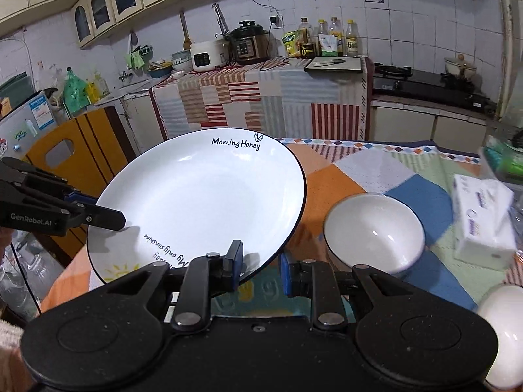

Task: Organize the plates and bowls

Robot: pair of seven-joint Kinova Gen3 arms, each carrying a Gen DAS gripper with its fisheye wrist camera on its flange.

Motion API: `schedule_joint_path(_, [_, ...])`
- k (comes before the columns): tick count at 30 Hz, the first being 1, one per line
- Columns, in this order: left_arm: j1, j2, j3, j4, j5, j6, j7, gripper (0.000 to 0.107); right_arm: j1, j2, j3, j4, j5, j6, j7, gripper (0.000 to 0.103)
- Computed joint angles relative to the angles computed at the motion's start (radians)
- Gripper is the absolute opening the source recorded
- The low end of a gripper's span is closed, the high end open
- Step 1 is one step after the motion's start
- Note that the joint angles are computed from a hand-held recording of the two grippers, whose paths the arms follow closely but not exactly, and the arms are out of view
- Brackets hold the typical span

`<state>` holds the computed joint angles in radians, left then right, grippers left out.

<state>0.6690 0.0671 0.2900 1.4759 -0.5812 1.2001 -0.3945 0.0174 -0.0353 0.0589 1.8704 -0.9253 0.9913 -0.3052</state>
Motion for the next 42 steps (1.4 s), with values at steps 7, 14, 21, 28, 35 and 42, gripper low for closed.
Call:
schedule_joint_path(7, [0.049,0.045,0.001,-0.021,0.020,-0.001,0.043,0.024,0.047,0.004,0.034,-0.005,0.055,0.070,0.003,0.028])
schedule_joint_path(14, [0.075,0.096,-0.018,-0.058,0.086,0.008,0.007,0.024,0.075,0.005,0.043,0.021,0.103,0.081,0.006,0.028])
schedule_joint_path(21, [0.097,0.140,-0.048,-0.079,0.128,-0.004,-0.011,0.024,0.093,0.014,0.051,0.056,0.132,0.059,0.004,0.028])
schedule_joint_path(28, [0.109,0.163,-0.064,-0.098,0.161,-0.002,-0.029,0.024,0.123,0.038,0.049,0.059,0.141,0.076,0.029,0.028])
schedule_joint_path(35, [0.106,0.166,-0.074,-0.097,0.190,-0.008,-0.029,0.025,0.129,0.034,0.038,0.060,0.157,0.070,0.025,0.028])
schedule_joint_path(42, [0.074,0.180,-0.075,-0.112,0.270,-0.010,-0.068,0.027,0.060,-0.031,0.001,0.073,0.291,-0.039,-0.093,0.028])
